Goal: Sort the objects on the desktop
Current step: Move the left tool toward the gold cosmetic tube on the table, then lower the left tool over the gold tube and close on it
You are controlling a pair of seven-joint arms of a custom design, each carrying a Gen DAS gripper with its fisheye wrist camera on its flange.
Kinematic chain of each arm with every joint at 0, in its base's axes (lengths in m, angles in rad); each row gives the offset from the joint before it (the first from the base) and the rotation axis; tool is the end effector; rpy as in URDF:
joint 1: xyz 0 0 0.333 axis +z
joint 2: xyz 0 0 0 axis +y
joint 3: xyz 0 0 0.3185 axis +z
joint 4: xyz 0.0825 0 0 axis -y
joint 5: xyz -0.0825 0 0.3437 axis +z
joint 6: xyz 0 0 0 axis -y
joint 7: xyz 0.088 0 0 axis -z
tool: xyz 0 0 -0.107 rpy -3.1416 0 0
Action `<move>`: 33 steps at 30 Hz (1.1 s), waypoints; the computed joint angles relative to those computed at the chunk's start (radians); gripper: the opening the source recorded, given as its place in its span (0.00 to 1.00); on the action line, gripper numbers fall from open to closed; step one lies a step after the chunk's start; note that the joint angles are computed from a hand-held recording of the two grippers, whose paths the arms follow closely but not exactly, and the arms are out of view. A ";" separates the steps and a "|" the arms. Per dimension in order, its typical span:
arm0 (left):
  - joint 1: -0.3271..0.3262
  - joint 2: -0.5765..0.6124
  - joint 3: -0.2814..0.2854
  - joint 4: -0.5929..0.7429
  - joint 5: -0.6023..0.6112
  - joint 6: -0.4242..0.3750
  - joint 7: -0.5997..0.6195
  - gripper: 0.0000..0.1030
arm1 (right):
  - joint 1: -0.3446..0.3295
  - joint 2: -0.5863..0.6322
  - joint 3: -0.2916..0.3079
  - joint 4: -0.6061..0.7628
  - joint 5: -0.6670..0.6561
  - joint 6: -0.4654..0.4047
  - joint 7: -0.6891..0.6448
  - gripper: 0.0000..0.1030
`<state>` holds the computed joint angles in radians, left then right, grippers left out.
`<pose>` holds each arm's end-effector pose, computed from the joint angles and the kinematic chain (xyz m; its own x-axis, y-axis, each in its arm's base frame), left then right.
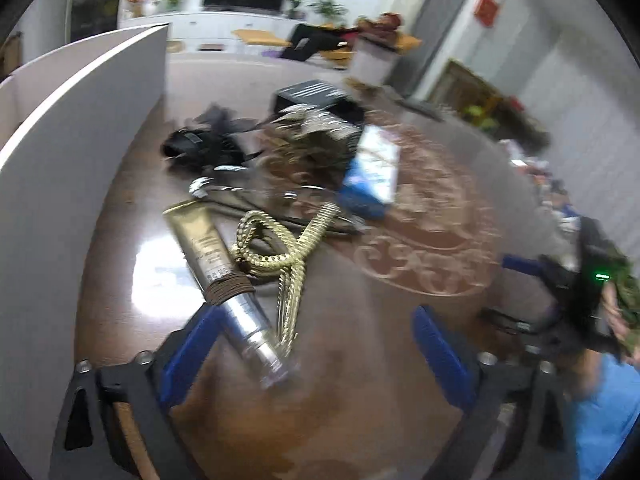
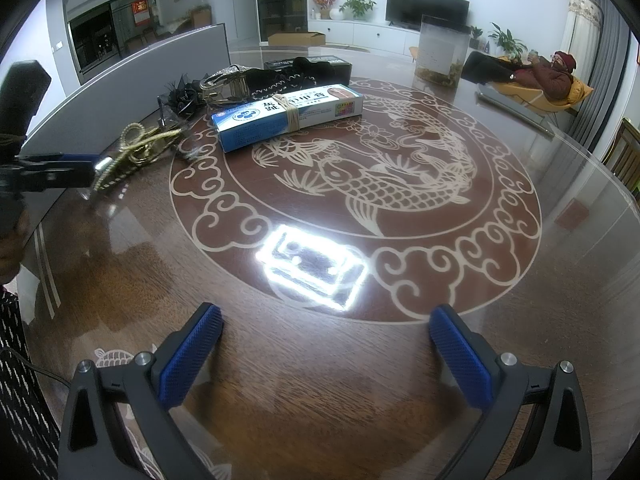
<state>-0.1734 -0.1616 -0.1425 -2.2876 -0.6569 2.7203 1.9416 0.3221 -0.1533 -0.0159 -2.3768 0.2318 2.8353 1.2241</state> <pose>0.4763 -0.1353 0.5034 -0.2579 -0.9125 0.3176 -0.8254 0.0372 -0.5634 0.4696 0.1358 0.4790 0.4336 -0.9010 0.0142 -0.7282 -0.3597 -0.5834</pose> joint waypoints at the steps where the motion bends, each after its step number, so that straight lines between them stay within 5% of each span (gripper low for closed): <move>1: 0.003 -0.021 -0.002 -0.015 0.003 0.028 -0.010 0.91 | 0.000 -0.001 0.000 0.000 0.000 -0.001 -0.001 1.00; 5: 0.052 -0.040 -0.026 -0.045 0.123 0.092 -0.196 0.91 | 0.000 -0.001 0.000 -0.001 0.000 -0.001 -0.001 1.00; 8: 0.117 -0.023 -0.079 -0.056 0.320 0.136 -0.409 0.91 | 0.000 -0.001 0.000 -0.001 0.000 0.000 -0.001 1.00; 11: 0.222 0.001 -0.175 -0.037 0.663 0.112 -0.721 0.89 | 0.000 -0.001 0.000 -0.001 0.000 0.000 -0.001 1.00; 14: 0.224 0.022 -0.183 -0.008 0.799 0.061 -0.827 0.78 | 0.000 -0.001 0.000 -0.001 0.000 0.000 0.000 1.00; 19: 0.143 0.019 -0.102 -0.021 0.713 0.060 -0.819 0.64 | 0.000 -0.001 0.000 -0.001 -0.001 0.000 0.000 1.00; 23: 0.103 0.008 -0.048 -0.035 0.592 0.058 -0.775 0.63 | 0.000 -0.001 0.000 -0.001 0.000 0.000 0.000 1.00; 33: 0.144 0.049 -0.096 0.022 0.912 -0.036 -0.975 0.59 | 0.000 -0.001 0.000 -0.001 -0.001 0.000 0.000 1.00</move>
